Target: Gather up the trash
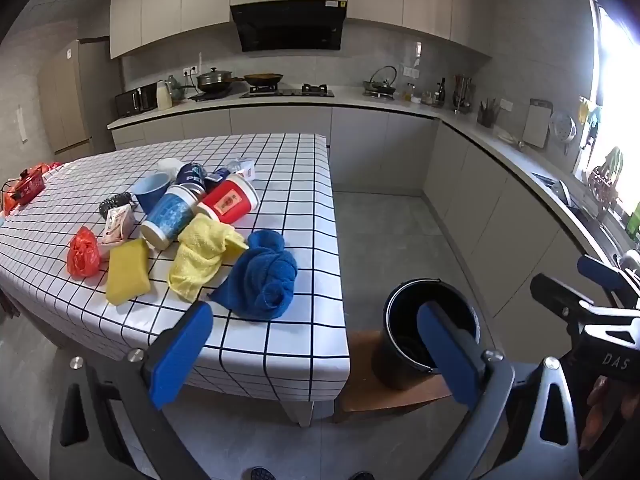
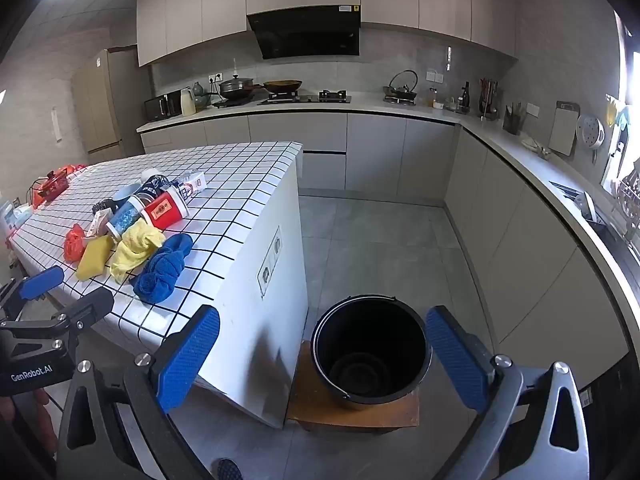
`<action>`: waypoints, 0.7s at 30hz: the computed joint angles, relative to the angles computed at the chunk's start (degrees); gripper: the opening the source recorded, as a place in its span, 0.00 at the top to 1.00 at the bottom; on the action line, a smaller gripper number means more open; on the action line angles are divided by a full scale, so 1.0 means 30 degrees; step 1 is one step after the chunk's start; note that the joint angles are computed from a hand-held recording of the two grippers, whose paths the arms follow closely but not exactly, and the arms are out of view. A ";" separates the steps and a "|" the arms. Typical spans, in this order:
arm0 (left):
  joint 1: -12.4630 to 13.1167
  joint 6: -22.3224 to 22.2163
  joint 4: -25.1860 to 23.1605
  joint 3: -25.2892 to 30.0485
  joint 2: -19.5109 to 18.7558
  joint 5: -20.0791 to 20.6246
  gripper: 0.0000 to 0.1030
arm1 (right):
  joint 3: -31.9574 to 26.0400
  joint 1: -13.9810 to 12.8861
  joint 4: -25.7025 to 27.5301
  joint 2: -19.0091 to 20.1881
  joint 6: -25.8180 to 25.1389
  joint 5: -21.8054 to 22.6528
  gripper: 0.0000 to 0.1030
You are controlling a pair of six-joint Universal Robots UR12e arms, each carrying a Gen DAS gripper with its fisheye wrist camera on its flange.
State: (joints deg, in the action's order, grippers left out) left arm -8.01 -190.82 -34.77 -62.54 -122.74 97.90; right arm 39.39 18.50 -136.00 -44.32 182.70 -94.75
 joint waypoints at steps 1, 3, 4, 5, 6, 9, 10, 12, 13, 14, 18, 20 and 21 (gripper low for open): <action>-0.0008 0.0097 0.0103 -0.0049 0.0029 -0.0038 0.00 | -0.0021 0.0016 -0.0034 0.0019 0.0008 -0.0046 0.00; -0.0026 0.0264 0.0263 -0.0159 0.0103 -0.0089 0.00 | 0.0186 -0.0007 -0.0360 -0.0062 0.0030 0.0157 0.00; -0.0022 0.0321 0.0357 -0.0238 0.0155 -0.0165 0.00 | 0.0249 -0.0004 -0.0403 -0.0102 0.0027 0.0175 0.00; -0.0023 0.0398 0.0467 -0.0333 0.0215 -0.0214 0.00 | 0.0316 0.0004 -0.0443 -0.0146 0.0008 0.0178 0.00; -0.0028 0.0463 0.0526 -0.0419 0.0281 -0.0225 0.00 | 0.0374 0.0008 -0.0446 -0.0188 -0.0004 0.0209 0.00; -0.0163 -0.0015 -0.0256 0.0164 -0.0010 0.0429 0.00 | 0.0395 -0.0080 -0.0532 -0.0226 0.0063 0.0228 0.00; -0.0175 -0.0059 -0.0221 0.0151 -0.0001 0.0437 0.00 | 0.0116 -0.0089 -0.0357 -0.0070 0.0105 0.0204 0.00; -0.0237 -0.0110 -0.0235 0.0177 0.0000 0.0489 0.00 | 0.0131 -0.0121 -0.0373 -0.0132 0.0122 0.0242 0.00; -0.0270 -0.0153 -0.0239 0.0191 -0.0002 0.0527 0.00 | 0.0141 -0.0137 -0.0375 -0.0155 0.0131 0.0285 0.00; -0.0301 -0.0190 -0.0255 0.0211 -0.0006 0.0531 0.00 | 0.0145 -0.0145 -0.0368 -0.0173 0.0108 0.0292 0.00; -0.0090 -0.0161 -0.0155 0.0167 0.0001 0.0121 0.00 | 0.0520 -0.0073 -0.0703 -0.0347 0.0081 0.0158 0.00; -0.0109 -0.0131 -0.0033 0.0121 0.0011 0.0161 0.00 | 0.0511 -0.0068 -0.0699 -0.0357 0.0051 0.0134 0.00; -0.0116 -0.0139 0.0011 0.0103 0.0015 0.0153 0.00 | 0.0514 -0.0065 -0.0698 -0.0357 0.0059 0.0141 0.00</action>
State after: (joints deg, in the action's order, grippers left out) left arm -8.36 -191.23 -34.73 -62.23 -122.69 98.36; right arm 40.93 18.30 -138.10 -45.39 182.88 -94.33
